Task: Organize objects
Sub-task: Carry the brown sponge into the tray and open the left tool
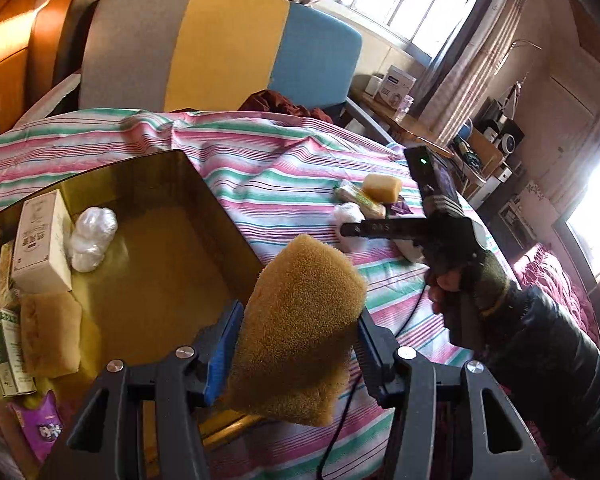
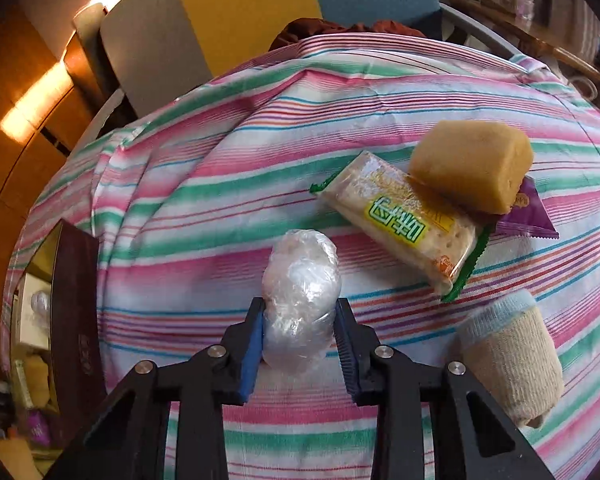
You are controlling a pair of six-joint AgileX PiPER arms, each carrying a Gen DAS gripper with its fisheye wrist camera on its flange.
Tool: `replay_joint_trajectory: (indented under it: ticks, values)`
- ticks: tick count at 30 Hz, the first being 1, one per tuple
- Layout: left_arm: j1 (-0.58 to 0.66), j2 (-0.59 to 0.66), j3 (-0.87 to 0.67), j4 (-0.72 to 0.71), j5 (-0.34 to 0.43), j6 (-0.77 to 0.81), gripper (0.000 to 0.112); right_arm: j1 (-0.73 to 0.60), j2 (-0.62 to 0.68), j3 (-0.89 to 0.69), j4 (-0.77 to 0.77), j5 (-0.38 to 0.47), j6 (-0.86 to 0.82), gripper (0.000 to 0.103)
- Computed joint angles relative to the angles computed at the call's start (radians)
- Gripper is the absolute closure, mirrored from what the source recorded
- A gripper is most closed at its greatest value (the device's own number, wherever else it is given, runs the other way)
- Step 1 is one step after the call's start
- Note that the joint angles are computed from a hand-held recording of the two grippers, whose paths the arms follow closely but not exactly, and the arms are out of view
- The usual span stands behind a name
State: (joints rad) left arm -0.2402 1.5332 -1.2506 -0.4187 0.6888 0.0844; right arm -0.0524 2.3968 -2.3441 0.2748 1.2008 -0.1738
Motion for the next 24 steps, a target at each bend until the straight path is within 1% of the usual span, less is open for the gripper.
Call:
replay_joint_trajectory:
  ticks: [3,8,11,13,16,18,21,24]
  values:
    - [0.045,-0.022,0.026,0.019,-0.008,-0.031,0.058,0.001,-0.114,0.209,0.017,-0.057,-0.129,0.069]
    - [0.169,-0.075,0.079,0.011,0.002,-0.054,0.058,-0.030,-0.244,0.444,0.082,-0.099,-0.299,0.069]
    - [0.250,-0.113,0.123,0.036,0.007,-0.086,0.058,-0.055,-0.277,0.535,0.125,-0.132,-0.369,0.069]
    - [0.286,-0.142,0.159,0.085,0.003,-0.134,0.058,-0.066,-0.281,0.550,0.150,-0.141,-0.401,0.070]
    - [0.284,-0.178,0.189,0.227,-0.007,-0.259,0.058,-0.056,-0.282,0.556,0.136,-0.162,-0.416,0.070]
    - [0.262,-0.188,0.192,0.317,-0.008,-0.343,0.058,-0.049,-0.284,0.554,0.121,-0.170,-0.419,0.070]
    - [0.180,-0.196,0.184,0.497,-0.008,-0.485,0.058,-0.039,-0.286,0.555,0.101,-0.183,-0.415,0.070]
    - [0.073,-0.186,0.165,0.706,0.009,-0.631,0.058,-0.026,-0.298,0.570,0.074,-0.204,-0.406,0.070]
